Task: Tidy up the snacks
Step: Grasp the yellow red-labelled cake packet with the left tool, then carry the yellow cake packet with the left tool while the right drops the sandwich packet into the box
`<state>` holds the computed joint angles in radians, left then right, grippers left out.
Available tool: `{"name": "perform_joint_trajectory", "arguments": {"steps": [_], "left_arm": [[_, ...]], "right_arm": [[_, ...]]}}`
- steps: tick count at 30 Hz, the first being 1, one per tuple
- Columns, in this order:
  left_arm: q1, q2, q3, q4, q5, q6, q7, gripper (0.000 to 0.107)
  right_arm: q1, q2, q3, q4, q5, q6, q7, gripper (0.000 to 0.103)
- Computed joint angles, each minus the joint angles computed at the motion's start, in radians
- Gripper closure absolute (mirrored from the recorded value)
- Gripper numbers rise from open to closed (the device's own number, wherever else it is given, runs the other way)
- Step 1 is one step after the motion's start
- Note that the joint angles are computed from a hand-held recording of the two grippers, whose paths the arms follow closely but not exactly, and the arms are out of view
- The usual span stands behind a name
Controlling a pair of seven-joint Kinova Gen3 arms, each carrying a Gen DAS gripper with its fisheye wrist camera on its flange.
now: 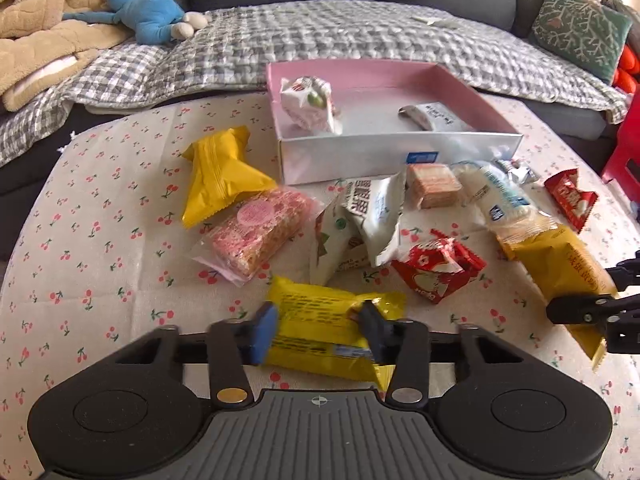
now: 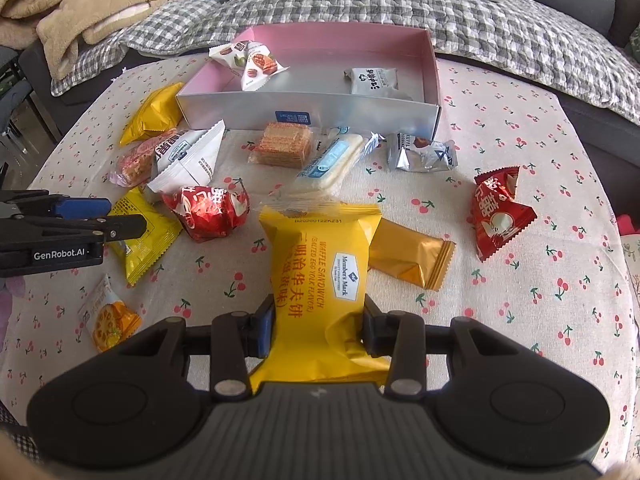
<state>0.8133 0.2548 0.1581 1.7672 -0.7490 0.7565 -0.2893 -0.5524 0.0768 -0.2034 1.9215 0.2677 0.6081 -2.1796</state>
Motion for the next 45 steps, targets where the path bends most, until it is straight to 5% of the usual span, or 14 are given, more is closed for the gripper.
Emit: {"name": "perform_joint_trajectory", "arguments": {"steps": [1, 15, 18, 20, 22, 30, 34, 38, 45], "left_arm": [[0.011, -0.003, -0.018, 0.004, 0.008, -0.018, -0.013, 0.107], [-0.051, -0.052, 0.016, 0.045, 0.087, -0.132, -0.171, 0.107], [-0.04, -0.054, 0.019, 0.05, 0.036, -0.131, -0.198, 0.094], [-0.049, -0.044, 0.035, 0.038, 0.028, -0.107, -0.223, 0.052], [-0.011, -0.036, -0.001, 0.037, 0.001, -0.096, -0.203, 0.022], [-0.031, 0.048, 0.008, -0.037, 0.089, 0.014, -0.335, 0.018], [-0.063, 0.042, -0.006, -0.033, 0.162, -0.014, -0.348, 0.016], [-0.073, 0.035, -0.016, -0.026, 0.196, -0.037, -0.351, 0.033], [-0.05, 0.022, -0.004, -0.029, 0.189, -0.037, -0.364, 0.037]], "right_arm": [[0.0, -0.002, 0.001, 0.002, 0.001, -0.003, -0.003, 0.065], [0.016, -0.023, -0.004, 0.009, -0.017, -0.026, 0.007, 0.065], [0.018, -0.023, -0.006, 0.007, -0.03, -0.029, 0.021, 0.065], [0.02, -0.021, -0.007, 0.005, -0.041, -0.03, 0.033, 0.065], [0.019, -0.017, -0.008, 0.001, -0.05, -0.028, 0.045, 0.065], [0.011, -0.009, -0.006, -0.008, -0.054, -0.016, 0.053, 0.065], [0.005, -0.001, -0.005, -0.018, -0.046, 0.008, 0.046, 0.065], [-0.008, 0.022, -0.003, -0.051, -0.032, 0.082, 0.035, 0.065], [-0.014, 0.014, -0.008, -0.056, -0.046, 0.103, 0.08, 0.065]]}}
